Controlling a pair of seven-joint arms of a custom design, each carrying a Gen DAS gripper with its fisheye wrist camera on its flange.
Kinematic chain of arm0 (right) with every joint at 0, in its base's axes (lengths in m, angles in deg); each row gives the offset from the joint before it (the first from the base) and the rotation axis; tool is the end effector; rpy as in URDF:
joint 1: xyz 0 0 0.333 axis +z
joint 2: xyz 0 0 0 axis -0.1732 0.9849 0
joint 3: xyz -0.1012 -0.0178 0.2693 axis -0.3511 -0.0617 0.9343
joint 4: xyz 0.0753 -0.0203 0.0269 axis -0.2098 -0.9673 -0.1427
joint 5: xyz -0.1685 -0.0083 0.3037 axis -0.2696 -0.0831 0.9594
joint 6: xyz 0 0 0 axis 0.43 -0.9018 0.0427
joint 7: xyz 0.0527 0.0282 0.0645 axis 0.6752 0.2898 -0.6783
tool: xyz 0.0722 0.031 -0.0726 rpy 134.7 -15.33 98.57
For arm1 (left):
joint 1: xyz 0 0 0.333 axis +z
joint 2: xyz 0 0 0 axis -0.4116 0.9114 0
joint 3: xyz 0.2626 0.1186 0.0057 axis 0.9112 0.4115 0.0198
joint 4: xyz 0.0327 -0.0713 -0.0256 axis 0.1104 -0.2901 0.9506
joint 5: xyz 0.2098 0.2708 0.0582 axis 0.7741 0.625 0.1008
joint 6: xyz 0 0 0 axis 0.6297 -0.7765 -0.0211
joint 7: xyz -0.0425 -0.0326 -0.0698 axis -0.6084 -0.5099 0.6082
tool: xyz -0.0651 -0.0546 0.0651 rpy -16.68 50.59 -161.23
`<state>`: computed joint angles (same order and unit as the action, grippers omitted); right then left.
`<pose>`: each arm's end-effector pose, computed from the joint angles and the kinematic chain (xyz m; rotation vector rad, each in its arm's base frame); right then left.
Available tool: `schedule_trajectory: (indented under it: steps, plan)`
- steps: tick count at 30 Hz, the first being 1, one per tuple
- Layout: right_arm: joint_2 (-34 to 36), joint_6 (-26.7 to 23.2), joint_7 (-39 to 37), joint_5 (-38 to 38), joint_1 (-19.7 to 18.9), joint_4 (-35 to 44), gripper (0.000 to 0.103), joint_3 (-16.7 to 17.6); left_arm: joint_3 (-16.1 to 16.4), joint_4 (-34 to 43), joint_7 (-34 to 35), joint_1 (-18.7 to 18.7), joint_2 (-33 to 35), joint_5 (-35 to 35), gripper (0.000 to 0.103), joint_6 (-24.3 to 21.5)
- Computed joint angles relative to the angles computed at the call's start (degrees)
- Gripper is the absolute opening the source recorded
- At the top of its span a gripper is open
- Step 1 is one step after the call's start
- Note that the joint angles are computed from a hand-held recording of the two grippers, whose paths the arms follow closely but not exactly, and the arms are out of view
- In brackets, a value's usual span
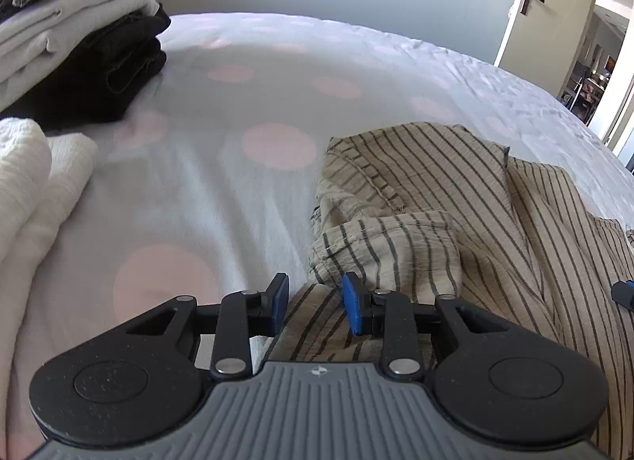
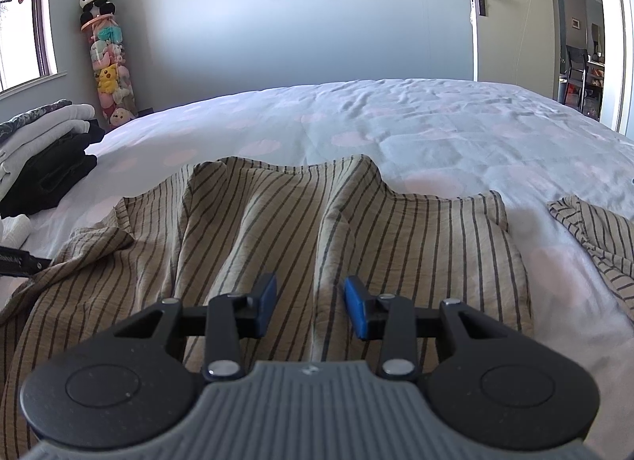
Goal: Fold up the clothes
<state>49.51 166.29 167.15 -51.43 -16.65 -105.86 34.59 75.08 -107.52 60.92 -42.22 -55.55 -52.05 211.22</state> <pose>0.6254 0.0545 0.3659 -1.5944 1.5311 -0.7211 0.6534 -0.2047 0.3758 -1.8972 1.7366 -0.8407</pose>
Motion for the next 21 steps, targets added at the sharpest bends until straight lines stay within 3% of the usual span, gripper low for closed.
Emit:
schedule_trajectory:
  steps: [1, 3, 5, 14, 17, 21]
  plan:
    - [0.1, 0.0, 0.1, -0.1, -0.1, 0.1, 0.042, 0.1, 0.2, -0.3, -0.2, -0.1, -0.1, 0.1, 0.031, 0.7]
    - [0.2, -0.1, 0.2, -0.2, -0.4, 0.2, 0.042, 0.4, 1.3, -1.1, -1.1, -0.8, -0.4, 0.8, 0.014, 2.4]
    - [0.2, -0.1, 0.2, -0.4, -0.6, 0.3, 0.042, 0.5, 3.3, -2.1, -2.6, -2.3, -0.9, 2.0, 0.009, 4.5]
    - [0.1, -0.8, 0.1, 0.6, 0.4, 0.3, 0.042, -0.6, 17.5, -4.6, -18.2, -11.9, -3.6, 10.0, 0.003, 8.3]
    - [0.2, -1.4, -0.3, 0.9, 0.4, 0.5, 0.042, -0.6, 22.2, -4.5, -24.4, -14.9, -3.9, 14.4, 0.002, 6.5]
    - [0.3, -1.5, -0.7, 1.3, 0.1, 0.6, 0.042, -0.3, 26.0, -3.6, -31.1, -18.0, -4.3, 20.3, 0.002, -0.5]
